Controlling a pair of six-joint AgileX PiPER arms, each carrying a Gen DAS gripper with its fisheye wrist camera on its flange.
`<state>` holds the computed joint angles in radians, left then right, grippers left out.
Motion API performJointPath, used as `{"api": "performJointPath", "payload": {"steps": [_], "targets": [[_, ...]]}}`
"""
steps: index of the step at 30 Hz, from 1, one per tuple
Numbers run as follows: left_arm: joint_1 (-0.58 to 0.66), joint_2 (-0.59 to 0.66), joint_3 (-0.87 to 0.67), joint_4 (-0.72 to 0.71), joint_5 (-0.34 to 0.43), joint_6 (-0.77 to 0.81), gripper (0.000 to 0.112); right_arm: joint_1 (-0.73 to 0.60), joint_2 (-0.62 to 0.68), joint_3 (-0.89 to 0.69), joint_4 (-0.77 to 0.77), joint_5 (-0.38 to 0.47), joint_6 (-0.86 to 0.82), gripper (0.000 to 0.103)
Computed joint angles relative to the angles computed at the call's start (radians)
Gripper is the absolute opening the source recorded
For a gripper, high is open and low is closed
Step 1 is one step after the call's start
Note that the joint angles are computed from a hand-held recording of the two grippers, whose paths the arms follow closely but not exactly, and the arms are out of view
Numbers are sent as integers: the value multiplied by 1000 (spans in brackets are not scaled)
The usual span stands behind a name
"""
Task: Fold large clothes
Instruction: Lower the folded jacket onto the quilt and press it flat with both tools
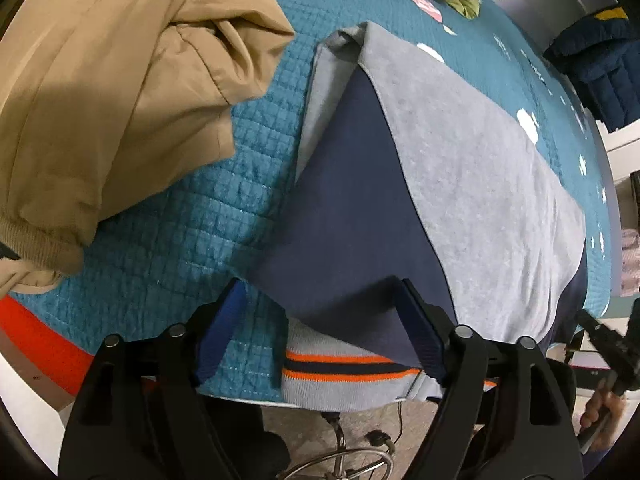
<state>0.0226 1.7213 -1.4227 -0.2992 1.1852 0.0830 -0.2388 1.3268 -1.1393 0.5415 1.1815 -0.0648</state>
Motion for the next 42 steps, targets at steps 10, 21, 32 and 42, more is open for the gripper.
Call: {"api": "performJointPath", "payload": {"steps": [10, 21, 32, 42], "targets": [[21, 36, -13, -21, -21, 4, 86, 236, 208, -167, 20, -196, 86, 12], [-12, 14, 29, 2, -70, -6, 89, 311, 591, -500, 62, -236, 146, 7], [-25, 17, 29, -2, -69, -15, 89, 351, 424, -216, 99, -216, 110, 3], [-27, -5, 62, -17, -73, -21, 89, 394, 168, 174, 232, -342, 84, 0]]}}
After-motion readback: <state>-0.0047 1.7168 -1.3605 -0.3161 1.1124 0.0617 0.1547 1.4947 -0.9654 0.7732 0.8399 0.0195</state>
